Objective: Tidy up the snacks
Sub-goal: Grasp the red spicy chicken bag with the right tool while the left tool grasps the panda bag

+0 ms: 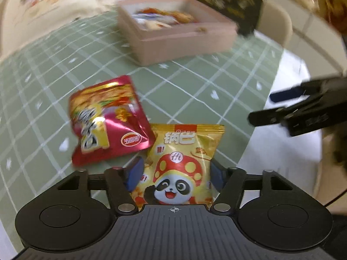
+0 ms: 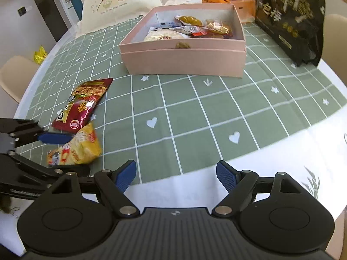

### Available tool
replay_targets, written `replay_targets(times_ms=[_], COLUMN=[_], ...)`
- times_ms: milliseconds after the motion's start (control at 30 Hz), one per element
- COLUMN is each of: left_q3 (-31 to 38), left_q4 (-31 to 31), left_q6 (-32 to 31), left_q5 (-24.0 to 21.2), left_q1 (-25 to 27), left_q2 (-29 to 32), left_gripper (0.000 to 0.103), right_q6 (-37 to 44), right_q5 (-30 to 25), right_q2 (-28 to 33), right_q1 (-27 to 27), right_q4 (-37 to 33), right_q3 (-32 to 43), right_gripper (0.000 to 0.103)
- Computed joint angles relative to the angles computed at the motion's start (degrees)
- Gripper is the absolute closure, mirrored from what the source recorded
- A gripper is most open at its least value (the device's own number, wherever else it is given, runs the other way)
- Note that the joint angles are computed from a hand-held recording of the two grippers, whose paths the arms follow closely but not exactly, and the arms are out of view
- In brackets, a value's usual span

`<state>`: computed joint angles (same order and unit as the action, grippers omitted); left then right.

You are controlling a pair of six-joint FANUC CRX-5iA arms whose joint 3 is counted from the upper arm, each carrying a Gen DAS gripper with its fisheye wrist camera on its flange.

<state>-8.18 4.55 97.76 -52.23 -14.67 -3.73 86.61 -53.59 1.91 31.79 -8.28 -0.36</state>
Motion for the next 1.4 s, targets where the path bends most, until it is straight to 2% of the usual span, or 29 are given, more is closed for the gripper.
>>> replay_targets(times_ms=[33, 67, 133, 233, 367, 467, 533, 633, 667, 733, 767, 867, 900, 967, 1033, 1100, 1167, 1300, 1400], left_q3=[-1.9, -3.1, -2.9, -2.4, -3.0, -3.4, -3.4, -3.1, -3.5, -4.2, -4.2, -4.3, -4.3, -4.0, -3.9, -4.4, -3.8, -1.2, -0.5], left_q4=[0.0, -1.0, -7.3, -13.1, -14.5, -13.0, -10.7, -11.2, -10.6, -10.5, -10.9, -11.2, -10.8, -10.6, -10.5, -9.1, -9.8, -13.7, -15.3], left_q6=[2.1, 4.7, 12.9, 21.3, 23.5, 21.7, 18.6, 17.9, 18.3, 20.3, 21.2, 21.5, 21.2, 20.6, 20.4, 19.3, 19.1, 21.0, 21.8], left_q5=[1.2, 1.8, 0.1, -3.8, -6.0, -6.2, -6.8, -7.3, -6.9, -6.5, -6.7, -7.2, -7.1, -7.1, -6.4, -5.2, -5.6, -9.2, -11.5], left_q1=[0.6, 0.8, 0.1, -0.2, 0.2, 1.1, 2.0, 1.9, 2.6, 3.4, 3.8, 4.6, 4.9, 4.9, 4.6, 5.0, 4.5, 2.2, 1.5], left_q2=[-2.2, -4.2, -7.2, -9.8, -10.9, -10.5, -9.5, -8.9, -9.1, -9.6, -9.7, -9.8, -9.6, -9.2, -8.8, -8.6, -7.9, -6.5, -6.3], left_gripper=[0.053, 0.055, 0.062, 0.066, 0.066, 0.061, 0.049, 0.043, 0.042, 0.041, 0.04, 0.038, 0.037, 0.037, 0.036, 0.035, 0.034, 0.032, 0.032], right_q6=[-0.2, -0.3, 0.8, 3.4, 3.6, 5.5, 12.3, 27.8, 31.6, 34.8, 35.9, 32.7, 31.2, 28.3, 25.8, 23.6, 23.7, 23.4, 23.4], right_q5=[0.7, 1.5, 2.2, 0.7, -3.0, -2.1, -2.0, -4.7, -4.7, -3.3, -4.9, -11.0, -12.0, -10.5, -9.2, -9.2, -7.7, -1.9, 2.0], right_q2=[0.1, 0.2, 1.1, 4.1, 10.1, 13.6, 16.0, 20.5, 21.8, 22.9, 23.9, 26.3, 26.4, 24.5, 22.1, 19.6, 17.0, 12.7, 12.3], right_q1=[0.5, 1.1, 2.2, 3.9, 5.8, 9.0, 10.5, 12.3, 13.4, 14.1, 13.5, 11.5, 10.7, 9.7, 8.3, 6.3, 5.3, 6.2, 6.9], right_q4=[0.7, 1.2, 1.0, -1.8, -7.0, -6.3, -7.0, -7.9, -5.8, -4.1, -5.4, -8.0, -8.8, -9.0, -9.3, -10.6, -10.2, -7.0, -8.2], right_q3=[-0.1, -0.1, 1.0, 5.7, 14.6, 18.8, 21.8, 27.0, 27.7, 28.0, 29.7, 34.4, 34.6, 31.9, 28.6, 25.8, 22.0, 14.9, 14.5], right_gripper=[0.021, 0.021, 0.021, 0.021, 0.021, 0.021, 0.021, 0.021, 0.021, 0.016, 0.016, 0.016, 0.015, 0.016, 0.027, 0.032, 0.031, 0.031, 0.02])
